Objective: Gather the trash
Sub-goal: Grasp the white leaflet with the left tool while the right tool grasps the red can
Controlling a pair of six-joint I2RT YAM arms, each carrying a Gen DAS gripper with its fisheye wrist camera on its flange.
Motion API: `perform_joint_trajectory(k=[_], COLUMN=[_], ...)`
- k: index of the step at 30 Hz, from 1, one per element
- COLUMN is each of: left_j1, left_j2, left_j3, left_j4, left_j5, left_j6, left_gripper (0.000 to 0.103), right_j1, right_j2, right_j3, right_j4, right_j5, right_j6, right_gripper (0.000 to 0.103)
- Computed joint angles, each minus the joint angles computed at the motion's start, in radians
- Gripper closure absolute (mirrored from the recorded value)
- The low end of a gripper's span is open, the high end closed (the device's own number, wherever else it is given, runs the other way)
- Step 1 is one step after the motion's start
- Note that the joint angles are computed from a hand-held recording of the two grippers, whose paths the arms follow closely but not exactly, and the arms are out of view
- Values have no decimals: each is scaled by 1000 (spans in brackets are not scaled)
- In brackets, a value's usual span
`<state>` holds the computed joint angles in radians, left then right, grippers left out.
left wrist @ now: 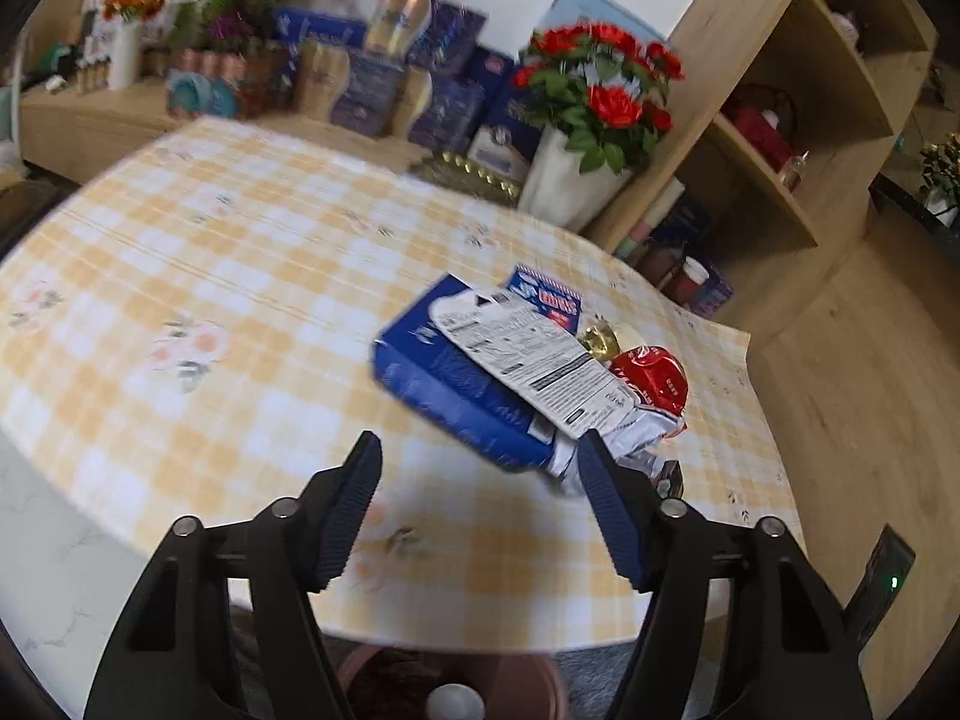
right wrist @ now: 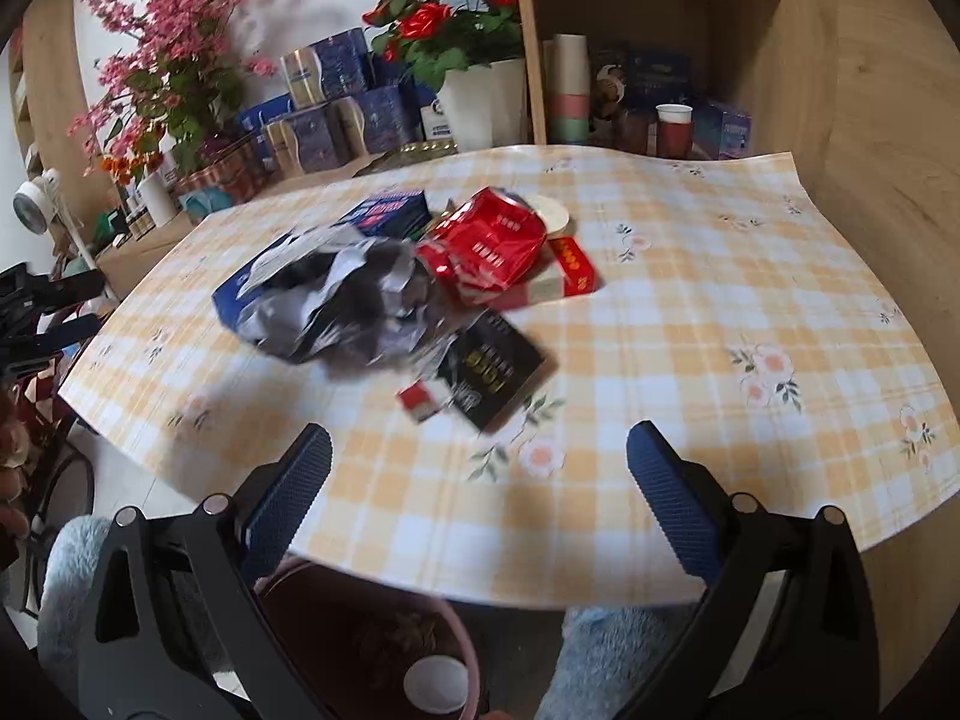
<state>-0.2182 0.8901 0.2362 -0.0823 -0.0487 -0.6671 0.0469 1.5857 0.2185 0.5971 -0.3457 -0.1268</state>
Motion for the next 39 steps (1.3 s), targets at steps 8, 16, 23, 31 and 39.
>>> perform_joint_trajectory(k=[8,16,23,31,39], left_j1=[147,197,199,111,49], left_j2=[681,929,933,496,331], left_j3=[143,240,249,289,276], left_j4=[504,715,757,382,240], left_j5=[340,438,421,166,40], left_j6=[-196,-331,-303,3,144], left_gripper=[43,52,79,102,102], right_j1=[-36,-77,-91,-50,65], right_j2=[172,197,219,296,463], right_j3=[98,148,196,355,699], right_j4=[29,11,-23,-73,-202], right_j5=[-39,-87,-117,-132,9], right_j6=[-29,-74,-82,10,-8], right_gripper=[6,6,6,6,30])
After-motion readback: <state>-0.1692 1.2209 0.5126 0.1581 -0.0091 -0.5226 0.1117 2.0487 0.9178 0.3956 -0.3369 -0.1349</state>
